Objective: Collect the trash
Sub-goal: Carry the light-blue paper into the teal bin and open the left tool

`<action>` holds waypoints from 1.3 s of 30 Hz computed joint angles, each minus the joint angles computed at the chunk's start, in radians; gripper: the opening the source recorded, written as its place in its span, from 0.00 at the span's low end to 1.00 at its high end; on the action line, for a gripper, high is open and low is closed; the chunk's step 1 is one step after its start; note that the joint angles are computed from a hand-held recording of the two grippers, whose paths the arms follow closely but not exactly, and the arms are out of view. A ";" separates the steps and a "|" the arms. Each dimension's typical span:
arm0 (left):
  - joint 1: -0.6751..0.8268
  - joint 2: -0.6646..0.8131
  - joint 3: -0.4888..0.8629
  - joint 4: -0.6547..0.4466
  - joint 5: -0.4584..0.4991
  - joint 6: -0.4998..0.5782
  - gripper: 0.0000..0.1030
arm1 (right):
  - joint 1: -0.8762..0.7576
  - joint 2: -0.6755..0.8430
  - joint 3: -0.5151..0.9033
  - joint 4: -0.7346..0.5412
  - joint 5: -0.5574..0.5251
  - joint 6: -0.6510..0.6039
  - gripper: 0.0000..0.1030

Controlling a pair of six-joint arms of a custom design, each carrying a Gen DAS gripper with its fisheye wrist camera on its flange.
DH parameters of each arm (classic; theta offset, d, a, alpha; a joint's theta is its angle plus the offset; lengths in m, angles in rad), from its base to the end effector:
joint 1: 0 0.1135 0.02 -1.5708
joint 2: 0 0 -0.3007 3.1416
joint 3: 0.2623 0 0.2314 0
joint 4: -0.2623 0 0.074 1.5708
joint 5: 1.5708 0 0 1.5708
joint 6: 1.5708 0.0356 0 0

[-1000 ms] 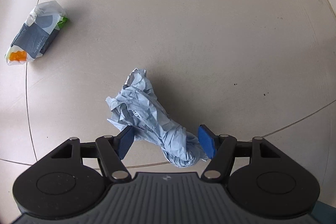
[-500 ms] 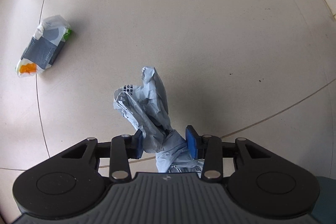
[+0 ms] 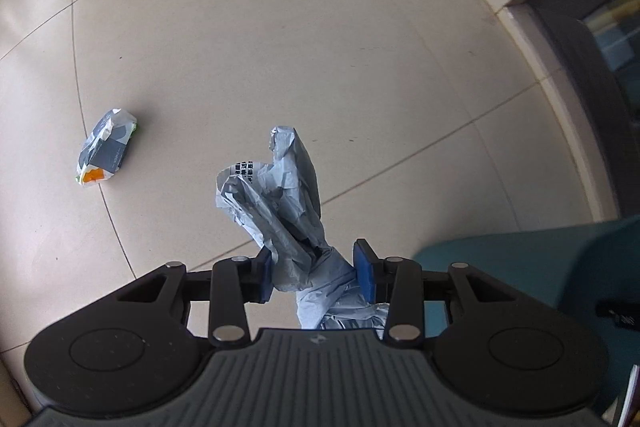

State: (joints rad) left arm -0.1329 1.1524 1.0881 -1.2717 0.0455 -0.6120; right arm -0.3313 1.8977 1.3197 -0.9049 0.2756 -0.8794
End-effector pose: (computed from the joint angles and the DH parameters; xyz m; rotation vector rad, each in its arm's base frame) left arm 0.1487 -0.0215 0.3272 -0.6884 2.8516 -0.1881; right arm 0.3241 -0.1217 0.2186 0.8016 -2.9198 0.4211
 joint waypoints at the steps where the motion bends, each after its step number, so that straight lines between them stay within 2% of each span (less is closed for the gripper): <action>1: -0.035 0.000 0.054 -0.044 0.015 -0.023 0.38 | -0.004 0.009 0.009 -0.008 0.004 0.008 0.10; 4: -0.189 0.030 0.207 -0.126 0.055 -0.112 0.38 | -0.010 0.025 0.030 -0.031 0.012 0.015 0.10; 7: -0.346 0.083 0.317 -0.140 0.091 -0.186 0.38 | -0.013 0.021 0.032 -0.039 0.018 0.002 0.10; 14: -0.579 0.222 0.369 0.031 0.193 -0.277 0.38 | -0.014 0.060 0.090 -0.109 0.018 0.048 0.08; 21: -0.641 0.347 0.245 0.217 0.263 -0.318 0.38 | -0.014 0.063 0.097 -0.109 0.003 0.029 0.08; 27: -0.656 0.406 0.192 0.297 0.283 -0.303 0.39 | -0.039 0.093 0.162 -0.149 -0.015 0.033 0.07; 29: -0.661 0.412 0.190 0.299 0.281 -0.292 0.45 | -0.045 0.094 0.174 -0.155 -0.017 0.023 0.07; 30: -0.663 0.408 0.183 0.307 0.285 -0.292 0.58 | -0.048 0.099 0.181 -0.158 -0.018 0.020 0.07; 31: -0.669 0.409 0.183 0.321 0.288 -0.300 0.68 | -0.051 0.104 0.191 -0.163 -0.019 0.017 0.07; 35: -0.697 0.372 0.178 0.326 0.271 -0.340 0.68 | -0.056 0.106 0.189 -0.157 -0.018 0.007 0.07; 39: -0.659 0.236 0.190 0.262 0.242 -0.349 0.68 | -0.068 0.121 0.211 -0.169 -0.029 0.023 0.07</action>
